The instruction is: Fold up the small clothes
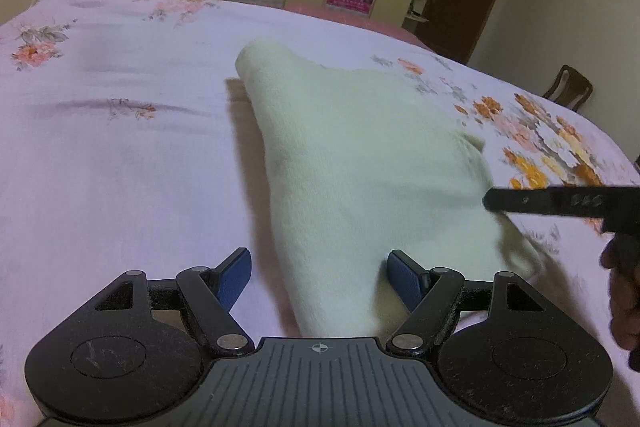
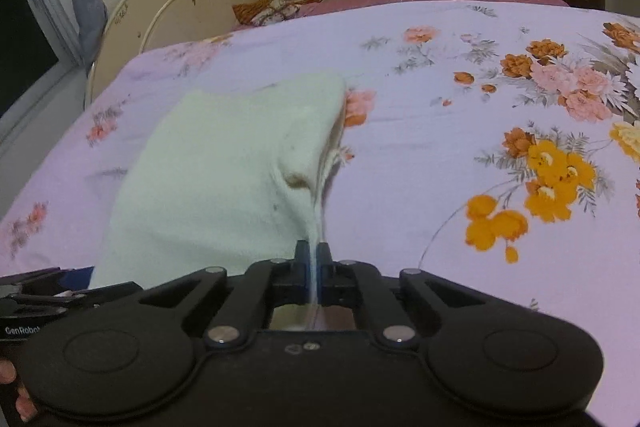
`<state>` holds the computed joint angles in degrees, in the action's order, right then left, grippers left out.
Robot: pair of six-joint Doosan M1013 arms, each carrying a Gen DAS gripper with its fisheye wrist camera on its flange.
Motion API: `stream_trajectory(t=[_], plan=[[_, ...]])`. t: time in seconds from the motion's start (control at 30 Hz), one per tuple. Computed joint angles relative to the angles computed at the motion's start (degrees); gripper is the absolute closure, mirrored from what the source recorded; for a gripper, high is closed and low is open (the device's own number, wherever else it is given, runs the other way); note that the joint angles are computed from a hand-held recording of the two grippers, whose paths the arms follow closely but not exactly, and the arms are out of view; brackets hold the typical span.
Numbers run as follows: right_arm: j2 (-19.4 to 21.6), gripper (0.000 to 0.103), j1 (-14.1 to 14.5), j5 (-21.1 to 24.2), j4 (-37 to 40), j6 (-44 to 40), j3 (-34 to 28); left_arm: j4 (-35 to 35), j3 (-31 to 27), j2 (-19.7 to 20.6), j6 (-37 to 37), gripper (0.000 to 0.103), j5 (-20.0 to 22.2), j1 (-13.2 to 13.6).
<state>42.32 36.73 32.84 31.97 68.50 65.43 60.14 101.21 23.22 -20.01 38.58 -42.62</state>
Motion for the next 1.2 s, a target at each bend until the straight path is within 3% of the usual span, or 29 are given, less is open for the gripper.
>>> stream_trajectory(t=[0.07, 0.13, 0.27, 0.3, 0.37, 0.43, 0.7, 0.8, 0.83, 0.9, 0.93, 1.2], plan=[[-1.69, 0.080, -0.13, -1.49, 3.18, -3.84, 2.47, -0.11, 0.05, -0.16, 0.19, 0.028, 0.84, -0.62], [-3.13, 0.075, -0.34, -1.79, 6.44, -7.50, 4.68, 0.04, 0.29, -0.33, -0.61, 0.028, 1.54, -1.31], [-4.48, 0.072, -0.30, -0.01, 8.19, -9.29, 7.48, 0.41, 0.66, -0.50, -2.39, 0.028, 3.01, -2.37], [-4.49, 0.072, -0.10, 0.24, 7.69, -9.39, 7.82, 0.29, 0.63, -0.48, -2.51, 0.028, 3.37, -2.57], [-4.47, 0.090, 0.46, -0.48, 4.98, -8.33, 8.00, -0.06, 0.49, -0.45, -2.18, 0.028, 3.89, -2.82], [-4.50, 0.095, 0.81, -1.83, 2.24, -6.70, 8.05, -0.59, 0.26, -0.40, -1.40, 0.028, 4.58, -3.08], [-4.02, 0.096, 1.28, -1.77, -2.93, -3.71, 7.21, -1.70, -0.75, 0.45, 1.48, 0.027, 7.95, -4.25], [-3.89, 0.088, 0.99, 0.07, -2.49, -3.33, 6.55, -3.49, -1.52, 0.72, 4.06, 0.016, 9.21, -4.66], [-3.98, 0.081, 0.83, 0.88, -1.63, -3.85, 6.48, -3.82, -1.79, 0.85, 4.81, 0.013, 10.02, -4.97], [-4.63, 0.055, 0.34, 1.74, 1.61, -6.01, 7.39, -4.01, -1.98, 0.85, 4.84, 0.012, 11.43, -5.67], [-5.25, 0.035, 0.26, 0.71, 2.83, -6.74, 8.44, -3.73, -1.75, 0.61, 4.09, 0.012, 11.58, -6.05], [-12.17, 0.036, 0.80, -6.93, 9.12, -13.28, 17.84, -3.11, 0.25, -1.70, -0.29, 0.012, 14.19, -9.19]])
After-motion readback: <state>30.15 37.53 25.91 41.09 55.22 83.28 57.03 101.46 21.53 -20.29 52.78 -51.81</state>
